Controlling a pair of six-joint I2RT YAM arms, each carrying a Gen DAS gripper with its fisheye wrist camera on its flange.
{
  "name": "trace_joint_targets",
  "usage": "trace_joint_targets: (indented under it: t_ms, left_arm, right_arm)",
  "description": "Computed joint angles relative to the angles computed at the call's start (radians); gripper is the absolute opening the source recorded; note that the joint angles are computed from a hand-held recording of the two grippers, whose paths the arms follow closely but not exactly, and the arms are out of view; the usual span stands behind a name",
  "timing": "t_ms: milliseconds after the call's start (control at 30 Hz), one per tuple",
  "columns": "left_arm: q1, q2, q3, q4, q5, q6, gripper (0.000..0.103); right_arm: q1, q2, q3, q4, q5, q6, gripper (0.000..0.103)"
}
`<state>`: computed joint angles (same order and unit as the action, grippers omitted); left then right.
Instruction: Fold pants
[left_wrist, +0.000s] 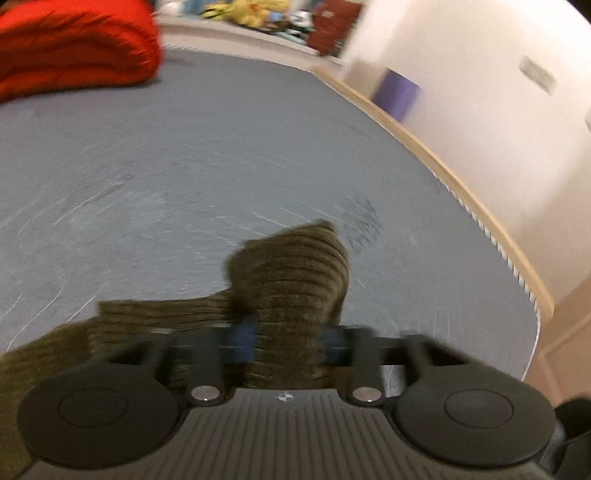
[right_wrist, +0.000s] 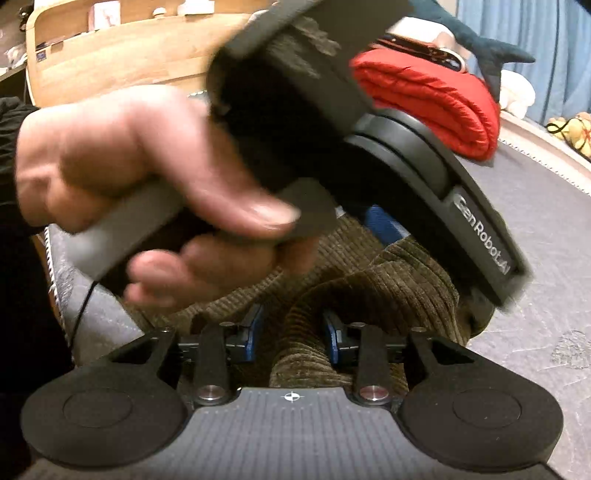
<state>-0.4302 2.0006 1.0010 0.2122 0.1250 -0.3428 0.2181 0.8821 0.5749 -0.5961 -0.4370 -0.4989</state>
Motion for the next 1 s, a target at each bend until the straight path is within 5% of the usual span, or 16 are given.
trace_joint_targets:
  t_ms: [167, 233, 367, 467, 567, 633, 667, 733, 800, 1000]
  left_arm:
    - [0.122, -0.208, -0.210, 0.050, 0.004, -0.034, 0.020]
    - [0.197, -0.350, -0.330, 0.070, 0.022, -0.038, 0.020]
    - [0.374, -0.670, -0.525, -0.004, -0.001, -0.001, 0.019]
    - [0.558, -0.842, -0.596, -0.122, -0.005, 0.042, 0.019]
    - [0.774, -0.894, -0.618, -0.198, 0.042, 0.096, 0.019]
    - [0.902, -0.852, -0.609, -0.219, 0.094, 0.126, 0.023]
    - [0.925, -0.798, -0.594, -0.221, 0.087, 0.140, 0.034]
    - [0.967, -0.707, -0.551, -0.217, 0.092, 0.193, 0.051]
    - [1.015, -0.627, -0.517, -0.208, 0.139, 0.251, 0.087]
    - [1.046, -0.425, -0.429, -0.223, 0.128, 0.370, 0.102]
  right_arm:
    - [-0.080, 0.102, 0.097, -0.157, -0.256, -0.065, 0.033]
    - [-0.112, 0.189, 0.174, -0.366, -0.476, -0.279, 0.029]
    - [-0.083, 0.193, 0.188, -0.505, -0.673, -0.490, 0.035]
    - [-0.064, 0.229, 0.185, -0.363, -0.726, -0.322, 0.050]
    - [-0.066, 0.259, 0.152, -0.153, -0.766, -0.071, 0.053]
    - [-0.042, 0.252, 0.097, 0.087, -0.718, 0.173, 0.060]
    - [-0.007, 0.223, 0.046, 0.249, -0.615, 0.326, 0.078]
    - [0.037, 0.269, 0.006, 0.424, -0.504, 0.498, 0.087]
    - [0.088, 0.369, 0.018, 0.508, -0.385, 0.619, 0.087]
    - [0.179, 0.640, 0.114, 0.515, -0.191, 0.718, 0.089]
